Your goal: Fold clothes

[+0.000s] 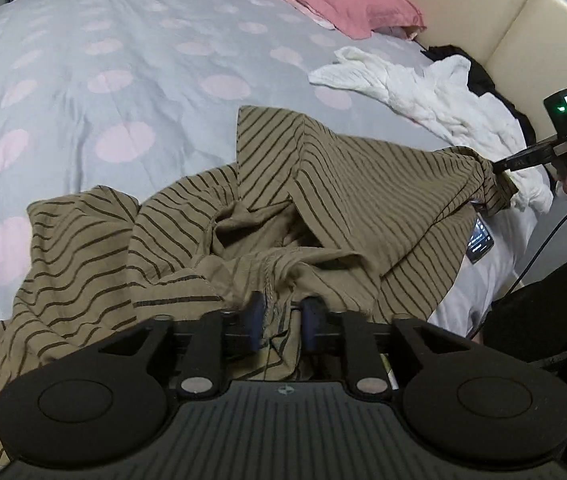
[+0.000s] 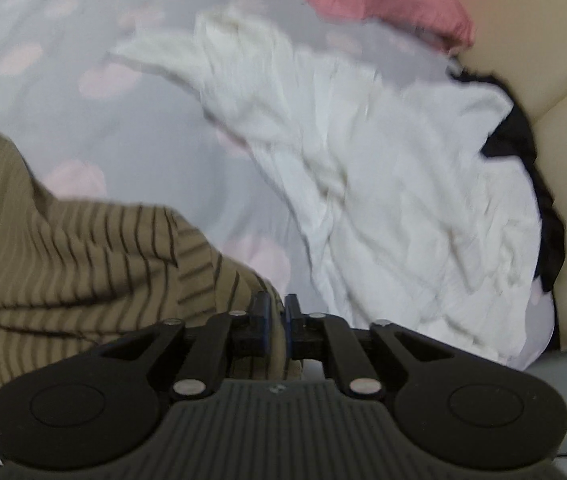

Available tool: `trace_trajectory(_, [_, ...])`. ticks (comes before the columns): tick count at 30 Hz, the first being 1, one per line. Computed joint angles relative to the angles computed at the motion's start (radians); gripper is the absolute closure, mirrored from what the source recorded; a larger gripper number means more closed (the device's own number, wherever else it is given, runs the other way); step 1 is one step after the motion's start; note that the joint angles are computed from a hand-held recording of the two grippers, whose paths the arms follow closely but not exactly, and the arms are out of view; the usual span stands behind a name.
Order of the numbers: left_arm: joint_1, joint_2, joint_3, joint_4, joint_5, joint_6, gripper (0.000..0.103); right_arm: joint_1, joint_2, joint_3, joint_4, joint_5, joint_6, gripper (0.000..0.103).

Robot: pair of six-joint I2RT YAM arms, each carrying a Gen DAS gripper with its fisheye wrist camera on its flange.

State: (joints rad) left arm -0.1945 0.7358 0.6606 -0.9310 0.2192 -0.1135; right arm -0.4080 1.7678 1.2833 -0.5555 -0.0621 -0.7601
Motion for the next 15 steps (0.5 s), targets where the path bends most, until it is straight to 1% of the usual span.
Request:
trace_trajectory(1, [0.006,-0.001,0.006,0.0,-0.001,0.003,0.076,-0.001,-0.02,-0.008,0.008,-0.02,0.0,0.079])
trace_trajectory(2, [0.012,-0.004,0.014,-0.005,-0.001,0.006,0.074,-0.003,-0.04,-0.014,0.012,-0.044,0.0,0.073])
trace_trajectory(4, [0.026,-0.01,0.029,-0.014,-0.001,0.013,0.065,-0.002,-0.067,-0.02,0.016,-0.084,0.002,0.071])
trace_trajectory(6, [0.061,-0.02,0.046,-0.024,0.011,0.029,0.06,0.0,-0.085,-0.021,0.015,-0.123,0.01,0.07])
trace_trajectory(8, [0.107,-0.027,0.063,-0.033,0.032,0.045,0.057,0.002,-0.093,-0.002,-0.024,-0.194,0.018,0.068])
trace_trajectory(10, [0.161,-0.03,0.077,-0.039,0.049,0.055,0.052,0.019,-0.1,0.004,-0.063,-0.237,0.028,0.067])
trace_trajectory(13, [0.221,-0.016,0.086,-0.028,0.047,0.044,0.049,0.066,-0.117,-0.001,-0.116,-0.282,0.037,0.067])
trace_trajectory(15, [0.25,0.01,0.084,-0.019,0.039,0.016,0.049,0.112,-0.127,0.001,-0.161,-0.318,0.042,0.065])
